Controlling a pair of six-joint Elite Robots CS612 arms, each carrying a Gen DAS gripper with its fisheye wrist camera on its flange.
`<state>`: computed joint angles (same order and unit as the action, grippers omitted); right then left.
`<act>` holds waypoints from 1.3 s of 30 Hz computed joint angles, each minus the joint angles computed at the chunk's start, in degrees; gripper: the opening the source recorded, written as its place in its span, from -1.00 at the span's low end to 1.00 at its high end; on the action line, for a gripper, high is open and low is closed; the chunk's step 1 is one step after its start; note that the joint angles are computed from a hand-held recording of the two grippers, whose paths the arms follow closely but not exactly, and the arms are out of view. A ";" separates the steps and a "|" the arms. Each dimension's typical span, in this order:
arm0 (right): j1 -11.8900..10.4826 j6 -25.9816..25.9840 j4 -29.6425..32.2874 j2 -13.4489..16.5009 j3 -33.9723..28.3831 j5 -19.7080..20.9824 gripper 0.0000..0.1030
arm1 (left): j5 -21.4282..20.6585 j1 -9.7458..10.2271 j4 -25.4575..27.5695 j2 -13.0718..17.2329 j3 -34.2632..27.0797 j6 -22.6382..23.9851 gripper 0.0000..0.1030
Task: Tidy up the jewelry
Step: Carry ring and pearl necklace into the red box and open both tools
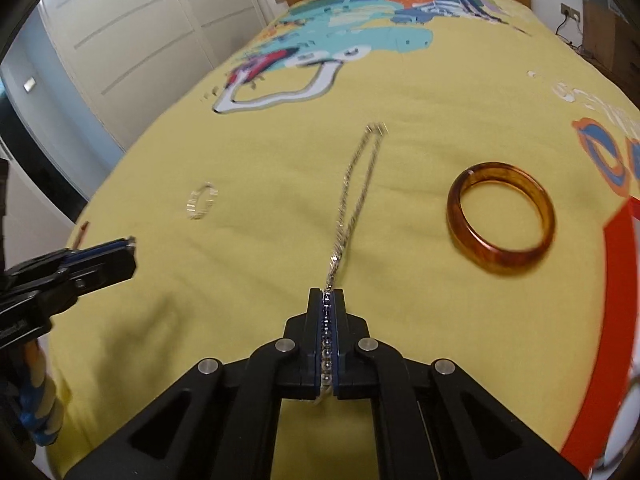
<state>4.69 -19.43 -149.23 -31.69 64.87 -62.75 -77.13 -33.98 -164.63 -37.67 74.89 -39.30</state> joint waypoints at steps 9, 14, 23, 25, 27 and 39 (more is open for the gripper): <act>-1.97 3.93 -13.50 -8.16 10.33 4.44 -0.94 | 3.04 -2.45 -2.89 -3.86 4.22 0.01 -0.63; -3.37 4.56 -19.71 -12.23 14.34 5.26 -0.94 | 4.06 -4.00 -4.56 -5.07 4.67 1.38 -0.63; -7.15 5.94 -28.36 -17.16 19.92 5.13 -0.94 | 2.38 -6.25 -3.89 -3.76 -1.01 6.30 -0.63; -7.94 6.50 -29.21 -17.28 19.82 4.63 -0.94 | 1.28 -6.60 -2.62 -2.29 -4.13 7.63 -0.63; -8.65 7.14 -29.91 -17.01 19.29 4.06 -0.94 | 0.26 -6.88 -1.18 -0.80 -7.14 8.64 -0.63; -10.73 7.83 -22.95 -9.37 7.24 1.48 -0.94 | -7.48 -7.15 15.94 15.58 -36.67 12.84 -0.63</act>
<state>-6.04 -11.60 -172.18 -41.06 72.11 -61.27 -84.61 -41.13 -148.69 -22.09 38.23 -26.45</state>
